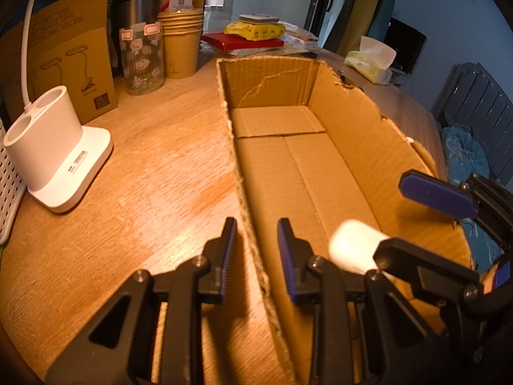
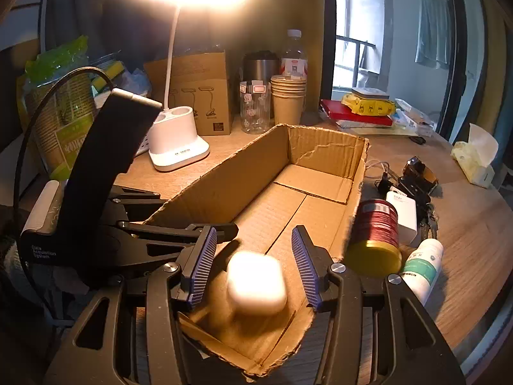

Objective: Organize rigid objects
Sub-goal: 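Lower the AirPods case into the box and open the right tool, then move the right tool back to the white pill bottle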

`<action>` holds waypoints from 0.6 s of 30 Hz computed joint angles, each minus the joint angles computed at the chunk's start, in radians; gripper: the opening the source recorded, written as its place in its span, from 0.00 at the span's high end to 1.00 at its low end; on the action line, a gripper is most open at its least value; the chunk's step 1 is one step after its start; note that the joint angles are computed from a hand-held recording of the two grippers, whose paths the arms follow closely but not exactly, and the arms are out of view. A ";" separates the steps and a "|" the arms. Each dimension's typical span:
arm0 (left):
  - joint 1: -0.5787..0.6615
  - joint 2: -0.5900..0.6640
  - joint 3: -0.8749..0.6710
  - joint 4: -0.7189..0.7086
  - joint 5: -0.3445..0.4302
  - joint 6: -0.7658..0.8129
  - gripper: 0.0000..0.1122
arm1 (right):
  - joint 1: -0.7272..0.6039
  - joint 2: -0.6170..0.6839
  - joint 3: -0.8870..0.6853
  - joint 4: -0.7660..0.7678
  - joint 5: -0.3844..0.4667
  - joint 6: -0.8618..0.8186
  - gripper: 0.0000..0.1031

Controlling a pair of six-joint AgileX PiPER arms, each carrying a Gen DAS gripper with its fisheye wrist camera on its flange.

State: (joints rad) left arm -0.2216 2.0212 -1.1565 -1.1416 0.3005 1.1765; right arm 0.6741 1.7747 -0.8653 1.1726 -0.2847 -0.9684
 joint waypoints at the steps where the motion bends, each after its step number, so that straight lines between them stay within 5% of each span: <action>1: 0.000 0.000 0.001 -0.001 0.000 0.001 0.76 | 0.002 0.000 0.001 0.004 -0.005 -0.004 0.50; 18: -0.003 0.000 0.003 -0.007 -0.004 0.006 0.76 | -0.010 -0.079 0.068 -0.084 -0.058 0.109 0.50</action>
State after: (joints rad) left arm -0.2245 2.0209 -1.1539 -1.1486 0.2960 1.1821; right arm 0.6643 1.6957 -0.7971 1.0889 -0.3430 -0.8597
